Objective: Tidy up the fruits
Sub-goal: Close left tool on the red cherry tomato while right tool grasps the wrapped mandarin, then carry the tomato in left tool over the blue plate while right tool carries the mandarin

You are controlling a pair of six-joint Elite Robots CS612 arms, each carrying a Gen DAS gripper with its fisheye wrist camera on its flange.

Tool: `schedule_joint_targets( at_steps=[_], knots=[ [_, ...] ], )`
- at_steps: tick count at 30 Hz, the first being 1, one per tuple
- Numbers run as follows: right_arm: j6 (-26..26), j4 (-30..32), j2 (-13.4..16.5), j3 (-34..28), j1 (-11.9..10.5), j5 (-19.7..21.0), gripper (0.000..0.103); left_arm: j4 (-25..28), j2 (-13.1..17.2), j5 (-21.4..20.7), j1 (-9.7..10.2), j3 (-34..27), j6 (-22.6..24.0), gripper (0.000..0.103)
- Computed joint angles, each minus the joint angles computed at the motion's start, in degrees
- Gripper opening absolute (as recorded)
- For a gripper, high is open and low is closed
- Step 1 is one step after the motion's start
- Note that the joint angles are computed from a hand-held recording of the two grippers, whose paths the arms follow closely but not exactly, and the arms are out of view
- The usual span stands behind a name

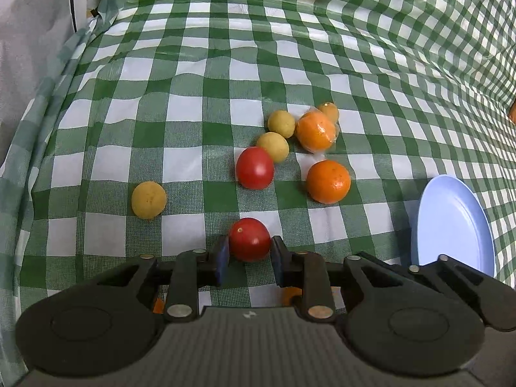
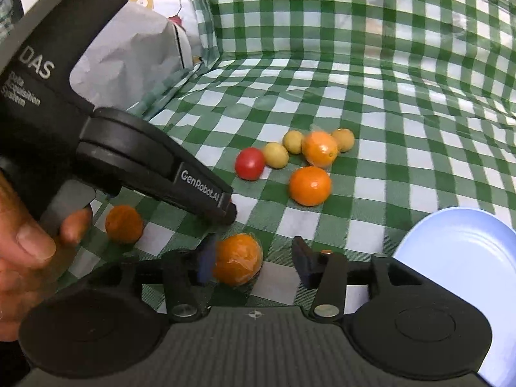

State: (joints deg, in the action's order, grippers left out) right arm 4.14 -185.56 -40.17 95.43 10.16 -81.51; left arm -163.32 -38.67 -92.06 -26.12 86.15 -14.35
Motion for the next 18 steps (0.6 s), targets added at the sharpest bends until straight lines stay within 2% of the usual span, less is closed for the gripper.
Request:
schedule_joint_targets(
  at_steps=[4, 7, 11, 15, 18],
  knots=[
    [-2.1, 1.4, 0.1, -0.2, 0.3, 0.5, 0.056, -0.5, -0.2, 0.3, -0.01, 0.2, -0.1, 0.029],
    [-4.9, 3.2, 0.1, -0.3, 0.7, -0.1, 0.035, -2.3, -0.5, 0.1, 0.16, 0.9, -1.2, 0.029],
    [-5.6, 1.4, -0.1, 0.4, 0.8, -1.3, 0.034, -5.7, -1.3, 0.0, 0.36, 2.5, -2.3, 0.029],
    [-3.2, -2.0, -1.2, 2.0, 0.4, -2.5, 0.033, -10.1, -2.7, 0.8, 0.41, 5.0, -3.2, 0.029],
    [-0.7, -4.8, -3.0, 3.8, -0.1, -3.6, 0.034, -13.1, -3.9, 2.9, -0.07, 7.0, -2.8, 0.029]
  ],
)
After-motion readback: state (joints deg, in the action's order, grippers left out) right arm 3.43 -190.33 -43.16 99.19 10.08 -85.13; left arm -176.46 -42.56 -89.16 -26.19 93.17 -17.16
